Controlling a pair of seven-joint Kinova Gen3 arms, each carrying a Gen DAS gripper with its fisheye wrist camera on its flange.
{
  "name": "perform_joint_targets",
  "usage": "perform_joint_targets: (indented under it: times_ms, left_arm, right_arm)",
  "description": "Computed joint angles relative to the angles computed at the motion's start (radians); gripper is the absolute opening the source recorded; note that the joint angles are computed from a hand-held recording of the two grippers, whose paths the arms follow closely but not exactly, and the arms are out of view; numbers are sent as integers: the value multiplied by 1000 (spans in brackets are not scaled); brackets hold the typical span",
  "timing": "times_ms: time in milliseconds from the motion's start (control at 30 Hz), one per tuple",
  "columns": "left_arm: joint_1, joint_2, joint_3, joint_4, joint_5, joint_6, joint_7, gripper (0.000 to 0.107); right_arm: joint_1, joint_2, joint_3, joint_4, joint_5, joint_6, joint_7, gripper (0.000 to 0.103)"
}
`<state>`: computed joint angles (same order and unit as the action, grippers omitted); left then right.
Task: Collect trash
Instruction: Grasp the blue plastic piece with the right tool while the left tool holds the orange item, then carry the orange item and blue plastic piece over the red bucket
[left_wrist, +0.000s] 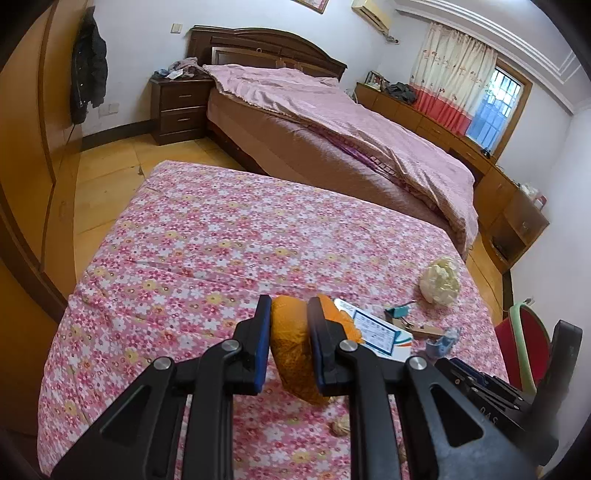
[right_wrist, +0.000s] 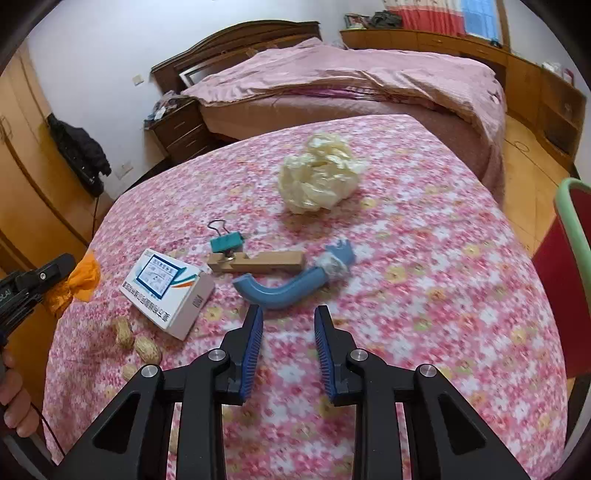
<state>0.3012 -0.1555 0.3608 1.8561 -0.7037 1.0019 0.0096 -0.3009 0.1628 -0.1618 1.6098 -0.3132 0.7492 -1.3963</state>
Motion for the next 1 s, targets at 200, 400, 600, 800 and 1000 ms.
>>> perform_joint_targets:
  times_ms: [200, 400, 600, 800, 1000]
  left_arm:
    - [10, 7, 5, -6, -4, 7, 13, 19]
    - [11, 0, -3, 8, 1, -3, 22, 19]
    - [-6, -13, -7, 26, 14, -16, 19, 19]
    - [-25, -16, -9, 36, 27, -35, 13, 19]
    - [-29, -10, -7, 31, 37, -53, 2, 19]
  right_arm:
    - [51, -14, 13, 7, -82, 39, 17, 29]
    - [63, 3, 24, -30, -120, 71, -25, 30]
    - [38, 57, 21, -107, -75, 104, -125, 31]
    - [-11, 92, 30, -157, 33, 125, -235, 30]
    - [-16, 89, 12, -152, 64, 119, -232, 17]
